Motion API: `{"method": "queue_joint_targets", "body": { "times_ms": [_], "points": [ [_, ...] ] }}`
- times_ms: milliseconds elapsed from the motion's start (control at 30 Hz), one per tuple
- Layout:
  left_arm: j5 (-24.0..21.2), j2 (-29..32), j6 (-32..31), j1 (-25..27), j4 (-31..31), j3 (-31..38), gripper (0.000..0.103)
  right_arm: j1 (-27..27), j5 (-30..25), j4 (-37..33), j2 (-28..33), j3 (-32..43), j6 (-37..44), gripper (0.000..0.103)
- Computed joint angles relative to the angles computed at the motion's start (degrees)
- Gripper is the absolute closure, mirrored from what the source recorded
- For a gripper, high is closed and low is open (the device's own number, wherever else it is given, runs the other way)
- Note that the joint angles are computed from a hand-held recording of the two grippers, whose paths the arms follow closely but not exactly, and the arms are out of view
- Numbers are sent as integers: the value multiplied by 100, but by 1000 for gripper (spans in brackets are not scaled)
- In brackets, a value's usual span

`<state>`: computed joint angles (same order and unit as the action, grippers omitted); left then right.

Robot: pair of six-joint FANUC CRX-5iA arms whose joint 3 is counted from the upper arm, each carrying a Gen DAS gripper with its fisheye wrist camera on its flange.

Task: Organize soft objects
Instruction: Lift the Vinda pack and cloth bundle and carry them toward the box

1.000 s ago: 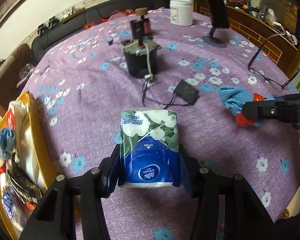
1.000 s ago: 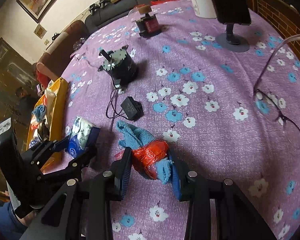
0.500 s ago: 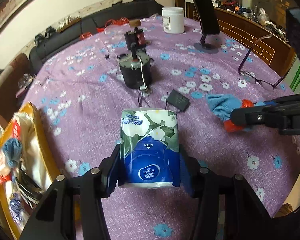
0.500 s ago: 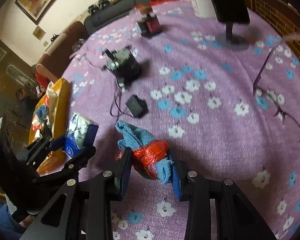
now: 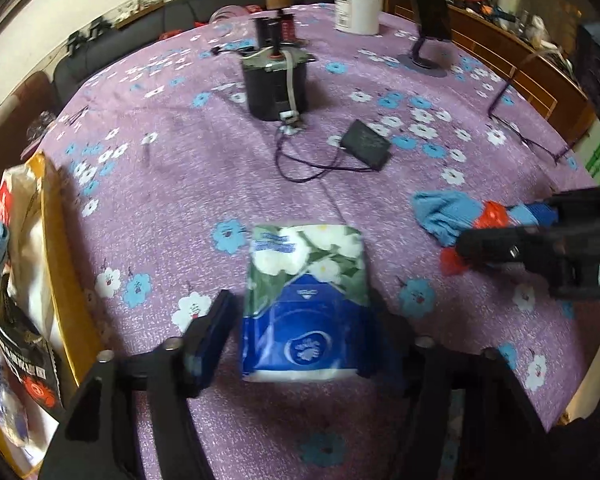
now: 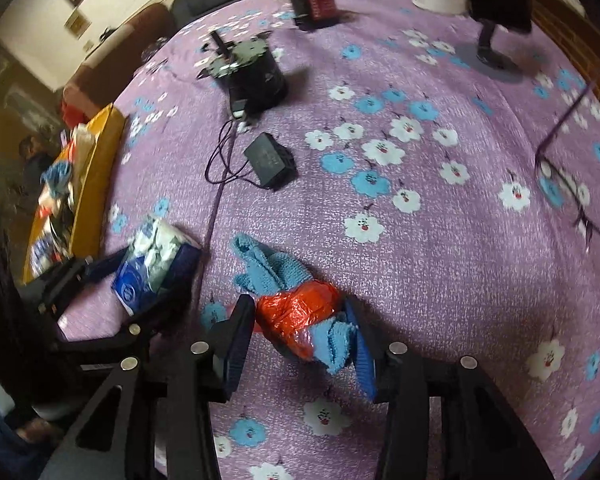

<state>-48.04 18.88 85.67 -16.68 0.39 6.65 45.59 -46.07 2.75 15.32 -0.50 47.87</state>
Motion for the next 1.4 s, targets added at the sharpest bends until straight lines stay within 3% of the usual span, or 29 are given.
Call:
{"method": "queue_joint_targets", "body": {
  "times_ms": [233, 333, 467, 600, 700, 833, 933, 1000, 1200, 1400],
  "points": [
    [419, -95, -175, 105, 168, -294, 17, 117, 527, 419, -180, -475, -60, 54],
    [589, -126, -338, 142, 304, -424, 9, 184, 703, 639, -219, -629, -128, 49],
    [427, -29, -574, 141, 423, -327, 0, 225, 770, 745, -211, -673, -151, 43],
    [417, -29, -631, 144, 448, -333, 0, 197, 840, 530, -210, -631, 24, 33],
    [467, -39, -701, 153, 500, -371, 0, 177, 704, 420, -156, -502, 129, 33],
    [501, -44, -710, 152, 512, -388, 0, 256, 359, 783, -54, -379, -65, 35],
    [518, -44, -708, 152, 509, -393, 0, 233, 286, 810, -3, -308, -72, 46],
    [516, -42, -719, 154, 515, -391, 0, 236, 170, 841, 51, -224, -54, 60],
    [508, -37, -696, 146, 490, -373, 0, 299, 116, 1108, 46, -218, -100, 62],
    [724, -127, -900, 95, 567, -488, 32, 344, 278, 1254, -126, -399, -232, 62]
  ]
}}
